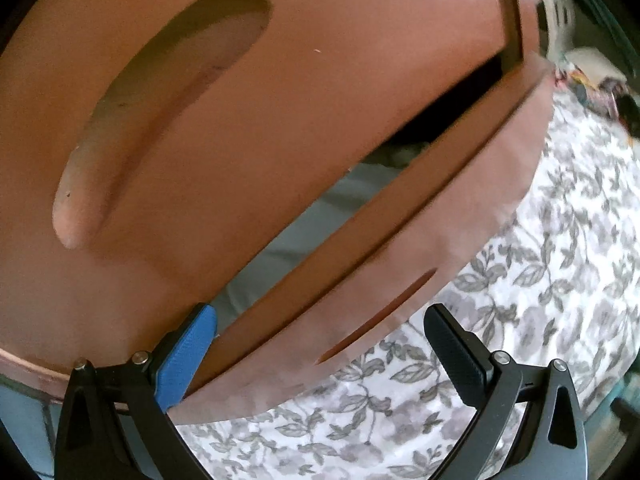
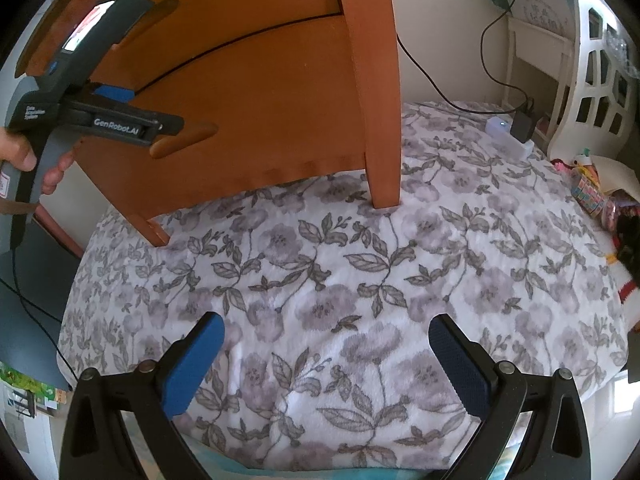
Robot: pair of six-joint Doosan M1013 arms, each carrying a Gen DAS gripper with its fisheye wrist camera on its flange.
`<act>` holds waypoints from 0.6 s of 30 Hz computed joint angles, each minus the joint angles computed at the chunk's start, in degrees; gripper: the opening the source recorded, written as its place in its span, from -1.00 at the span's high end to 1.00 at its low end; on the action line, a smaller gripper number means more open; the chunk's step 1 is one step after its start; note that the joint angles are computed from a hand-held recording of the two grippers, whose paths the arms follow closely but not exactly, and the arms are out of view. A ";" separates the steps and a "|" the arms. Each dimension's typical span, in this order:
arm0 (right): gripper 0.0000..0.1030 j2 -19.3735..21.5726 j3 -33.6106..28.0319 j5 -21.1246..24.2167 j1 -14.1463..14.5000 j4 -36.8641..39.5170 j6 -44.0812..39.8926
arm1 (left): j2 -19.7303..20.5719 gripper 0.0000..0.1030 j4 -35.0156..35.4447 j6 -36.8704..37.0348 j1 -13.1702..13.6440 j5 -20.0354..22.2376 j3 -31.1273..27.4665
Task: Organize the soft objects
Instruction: 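Grasp the lower drawer's front edge with the left gripper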
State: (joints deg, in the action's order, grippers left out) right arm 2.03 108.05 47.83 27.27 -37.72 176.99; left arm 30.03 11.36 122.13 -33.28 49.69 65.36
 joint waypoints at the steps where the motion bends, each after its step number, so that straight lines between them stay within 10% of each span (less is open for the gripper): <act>1: -1.00 0.02 -0.02 0.02 0.02 0.05 -0.07 | 0.08 -1.00 -0.14 0.81 0.00 0.41 -0.13; 18: -1.00 0.02 0.21 -0.78 -0.36 1.30 -0.62 | -0.01 -1.00 3.66 3.81 -0.87 1.83 -0.21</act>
State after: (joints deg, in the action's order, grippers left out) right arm 2.05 108.26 47.05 26.92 -36.41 176.38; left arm 30.03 15.02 125.93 -34.15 51.51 65.15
